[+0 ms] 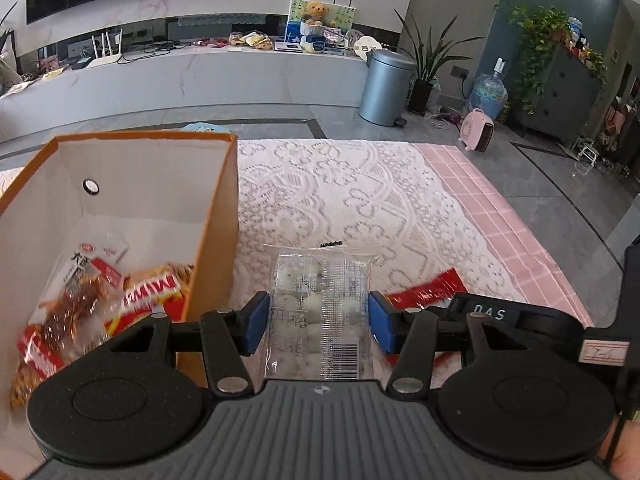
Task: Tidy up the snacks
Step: 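Grasp the red-silver packet with the right gripper while the left holds the clear bag, then carry the clear bag and red-silver packet over the orange box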
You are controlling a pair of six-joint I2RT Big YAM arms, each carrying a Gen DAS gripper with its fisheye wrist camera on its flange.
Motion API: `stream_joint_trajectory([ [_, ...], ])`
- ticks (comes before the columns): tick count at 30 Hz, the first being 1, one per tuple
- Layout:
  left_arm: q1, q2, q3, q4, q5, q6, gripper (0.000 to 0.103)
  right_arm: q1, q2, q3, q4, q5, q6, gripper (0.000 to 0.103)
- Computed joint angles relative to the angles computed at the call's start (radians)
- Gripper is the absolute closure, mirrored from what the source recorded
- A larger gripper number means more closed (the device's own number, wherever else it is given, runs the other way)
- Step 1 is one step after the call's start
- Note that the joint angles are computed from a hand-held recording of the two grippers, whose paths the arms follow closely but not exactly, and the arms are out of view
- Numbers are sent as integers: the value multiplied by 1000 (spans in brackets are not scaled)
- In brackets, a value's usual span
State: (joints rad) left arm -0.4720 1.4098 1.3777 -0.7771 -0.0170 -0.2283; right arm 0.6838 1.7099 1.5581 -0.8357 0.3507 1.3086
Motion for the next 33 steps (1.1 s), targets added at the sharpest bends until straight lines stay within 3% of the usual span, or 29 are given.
stream_joint_trajectory([
  [2, 6, 15, 14, 0, 0, 2, 43, -8, 29, 34, -16, 6, -9, 35],
  [6, 14, 32, 27, 13, -9, 12, 43, -27, 88, 110, -63, 26, -59, 35],
  [11, 22, 42, 37, 15, -11, 15, 43, -42, 176, 230, -128, 35, -209, 34],
  [13, 21, 43, 38, 14, -12, 13, 43, -37, 207, 272, -162, 51, -267, 29],
  [19, 21, 44, 37, 9, -10, 9, 43, -23, 231, 286, -178, 90, -355, 23],
  [22, 23, 39, 36, 5, -10, 7, 43, -11, 263, 328, -224, 124, -409, 23],
  [25, 26, 30, 33, 3, -14, 7, 43, -4, 268, 333, -234, 150, -426, 29],
  [33, 29, -4, 15, -4, -21, 5, 43, 3, 238, 307, -226, 141, -407, 30],
])
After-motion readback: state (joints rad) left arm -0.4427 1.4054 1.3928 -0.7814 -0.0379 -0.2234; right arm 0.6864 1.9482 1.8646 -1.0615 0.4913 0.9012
